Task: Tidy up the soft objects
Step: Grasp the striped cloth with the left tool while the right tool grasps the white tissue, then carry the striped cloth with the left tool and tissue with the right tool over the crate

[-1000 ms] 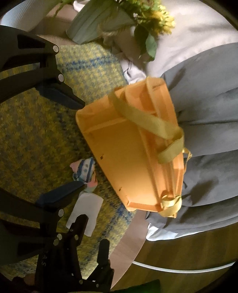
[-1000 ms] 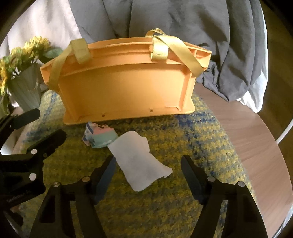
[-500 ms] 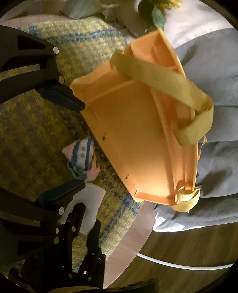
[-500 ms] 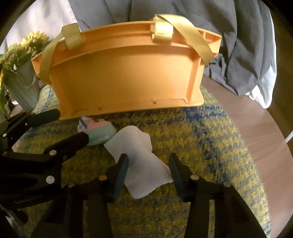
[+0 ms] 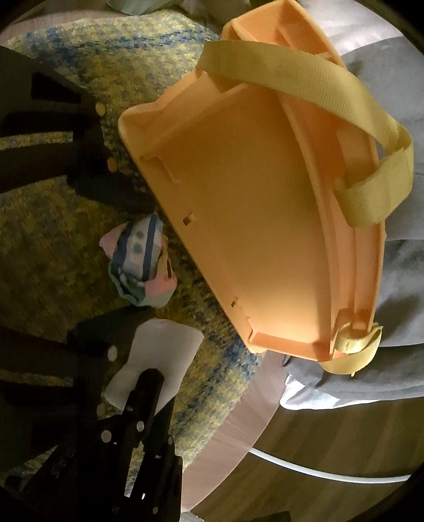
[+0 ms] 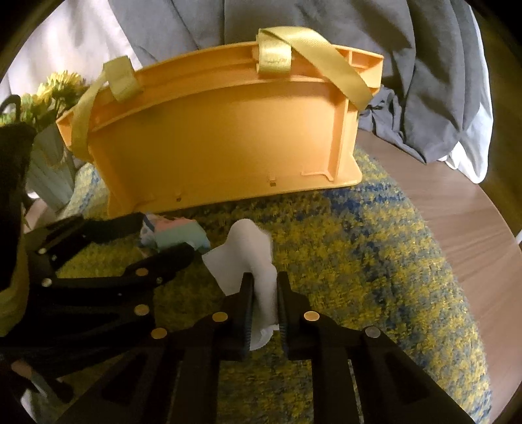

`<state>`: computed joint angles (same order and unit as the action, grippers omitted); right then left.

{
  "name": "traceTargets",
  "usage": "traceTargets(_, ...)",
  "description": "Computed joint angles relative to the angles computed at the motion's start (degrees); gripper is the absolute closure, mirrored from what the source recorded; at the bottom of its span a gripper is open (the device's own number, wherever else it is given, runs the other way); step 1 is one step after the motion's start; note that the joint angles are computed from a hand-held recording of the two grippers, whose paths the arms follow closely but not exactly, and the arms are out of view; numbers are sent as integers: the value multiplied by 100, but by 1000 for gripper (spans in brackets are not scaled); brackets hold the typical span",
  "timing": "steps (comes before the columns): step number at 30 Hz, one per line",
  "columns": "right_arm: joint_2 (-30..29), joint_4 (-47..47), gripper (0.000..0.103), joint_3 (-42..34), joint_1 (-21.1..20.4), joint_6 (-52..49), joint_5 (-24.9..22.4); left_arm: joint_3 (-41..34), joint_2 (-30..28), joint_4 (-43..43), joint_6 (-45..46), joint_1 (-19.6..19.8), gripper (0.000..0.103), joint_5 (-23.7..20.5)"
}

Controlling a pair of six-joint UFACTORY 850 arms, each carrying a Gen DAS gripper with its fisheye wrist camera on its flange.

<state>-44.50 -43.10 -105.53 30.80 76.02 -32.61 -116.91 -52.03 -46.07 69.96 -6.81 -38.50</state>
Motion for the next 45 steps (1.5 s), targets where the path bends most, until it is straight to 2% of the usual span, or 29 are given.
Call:
traceTargets(4, 46, -69, 91, 52, 2, 93, 38, 65, 44, -13, 9, -28, 56, 83)
traceTargets(8, 96, -156, 92, 97, 15, 202, 50, 332, 235, -176, 199, -22, 57, 251)
traceTargets(19, 485, -508, 92, 501, 62, 568, 182, 1171, 944, -549, 115, 12, 58, 676)
traceTargets(31, 1164, -978, 92, 1122, 85, 804, 467, 2189, 1883, -943, -7, -30, 58, 1277)
traceTargets(45, 1984, -1912, 92, 1833, 96, 1240, 708, 3286, 2961, -2063, 641, -202, 58, 2125)
